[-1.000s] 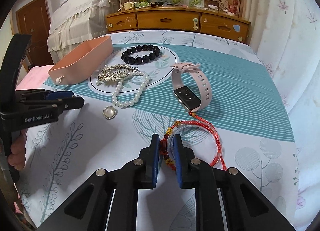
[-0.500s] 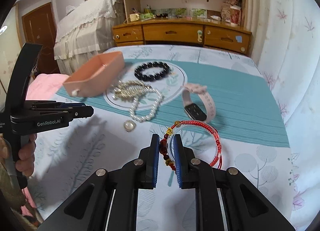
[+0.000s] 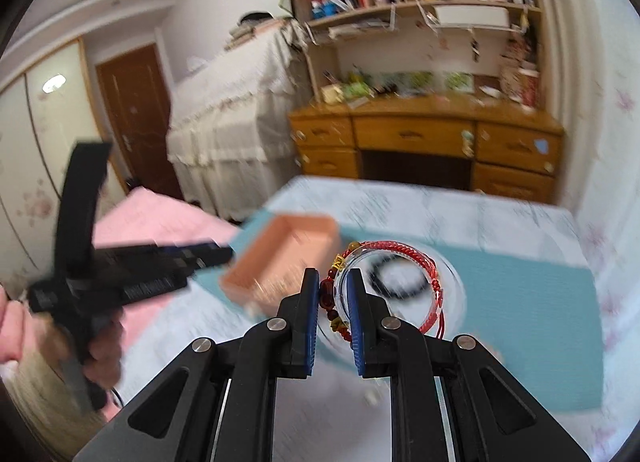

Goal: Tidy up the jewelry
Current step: 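Carry the red bracelet and gold brooch over the pink box with both tools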

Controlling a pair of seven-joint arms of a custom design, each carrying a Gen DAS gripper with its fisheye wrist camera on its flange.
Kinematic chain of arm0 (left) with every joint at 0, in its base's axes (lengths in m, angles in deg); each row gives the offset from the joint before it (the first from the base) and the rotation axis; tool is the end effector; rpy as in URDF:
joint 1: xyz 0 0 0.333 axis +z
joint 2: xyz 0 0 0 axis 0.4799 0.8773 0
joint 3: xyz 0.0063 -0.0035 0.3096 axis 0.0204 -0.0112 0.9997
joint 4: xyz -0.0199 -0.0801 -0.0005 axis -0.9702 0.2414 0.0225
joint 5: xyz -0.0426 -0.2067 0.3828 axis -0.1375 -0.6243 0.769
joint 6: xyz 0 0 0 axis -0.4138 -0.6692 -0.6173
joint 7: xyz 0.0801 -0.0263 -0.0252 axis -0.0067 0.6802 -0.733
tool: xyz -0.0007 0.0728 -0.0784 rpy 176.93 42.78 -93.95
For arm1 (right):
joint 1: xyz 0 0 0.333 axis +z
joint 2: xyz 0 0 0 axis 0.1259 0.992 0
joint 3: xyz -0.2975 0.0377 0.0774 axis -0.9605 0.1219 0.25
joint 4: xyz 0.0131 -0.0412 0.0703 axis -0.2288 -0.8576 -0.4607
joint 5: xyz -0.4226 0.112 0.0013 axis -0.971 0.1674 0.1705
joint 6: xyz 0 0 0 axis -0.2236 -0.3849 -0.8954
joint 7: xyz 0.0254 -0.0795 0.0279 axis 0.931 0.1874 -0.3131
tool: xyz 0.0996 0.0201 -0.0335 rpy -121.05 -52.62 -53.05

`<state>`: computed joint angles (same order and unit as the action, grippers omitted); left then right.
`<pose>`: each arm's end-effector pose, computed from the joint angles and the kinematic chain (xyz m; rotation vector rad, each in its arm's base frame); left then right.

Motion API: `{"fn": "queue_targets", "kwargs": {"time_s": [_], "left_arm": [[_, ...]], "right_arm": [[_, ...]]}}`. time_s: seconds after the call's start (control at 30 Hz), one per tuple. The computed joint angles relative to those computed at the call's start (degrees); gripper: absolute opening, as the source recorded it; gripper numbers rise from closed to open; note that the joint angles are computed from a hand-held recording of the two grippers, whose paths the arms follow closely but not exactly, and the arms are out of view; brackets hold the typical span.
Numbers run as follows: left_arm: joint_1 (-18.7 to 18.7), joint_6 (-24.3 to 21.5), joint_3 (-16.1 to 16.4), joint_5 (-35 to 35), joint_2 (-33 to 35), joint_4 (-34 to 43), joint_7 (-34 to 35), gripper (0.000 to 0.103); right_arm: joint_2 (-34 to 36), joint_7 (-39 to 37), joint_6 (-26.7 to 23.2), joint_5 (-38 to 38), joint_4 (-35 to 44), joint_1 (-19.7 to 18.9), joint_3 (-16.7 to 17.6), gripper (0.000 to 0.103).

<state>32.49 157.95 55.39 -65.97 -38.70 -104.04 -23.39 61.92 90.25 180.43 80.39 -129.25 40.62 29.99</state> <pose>0.4360 -0.1459 0.5517 -2.0604 1.4197 -0.7554 0.4855 0.3058 0.5646 -1.9815 0.9510 -0.2301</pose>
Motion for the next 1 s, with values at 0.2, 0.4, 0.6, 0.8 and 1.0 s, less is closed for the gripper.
{"fn": "queue_targets", "kwargs": {"time_s": [0.2, 0.4, 0.6, 0.8, 1.0], "left_arm": [[2.4, 0.2, 2.2, 0.3, 2.6, 2.9, 1.3, 0.021], [3.0, 0.7, 3.7, -0.4, 10.5, 5.2, 1.9, 0.021], [2.0, 1.1, 5.1, 0.3, 17.4, 5.7, 1.5, 0.021], [1.4, 3.0, 6.1, 2.9, 21.5, 5.8, -0.9, 0.021], [0.2, 3.6, 8.0, 1.7, 22.3, 5.9, -0.1, 0.022]], "right_arm": [[13.3, 5.2, -6.9, 1.2, 18.4, -1.8, 3.2, 0.014], [27.1, 14.9, -11.3, -9.3, 33.2, -2.8, 7.9, 0.014], [38.4, 21.0, -14.3, -16.1, 41.9, -3.6, 11.5, 0.014], [45.4, 22.9, -17.0, -18.4, 46.4, -6.3, 15.1, 0.015], [47.2, 23.7, -17.3, -19.9, 47.3, -7.5, 15.8, 0.019]]}}
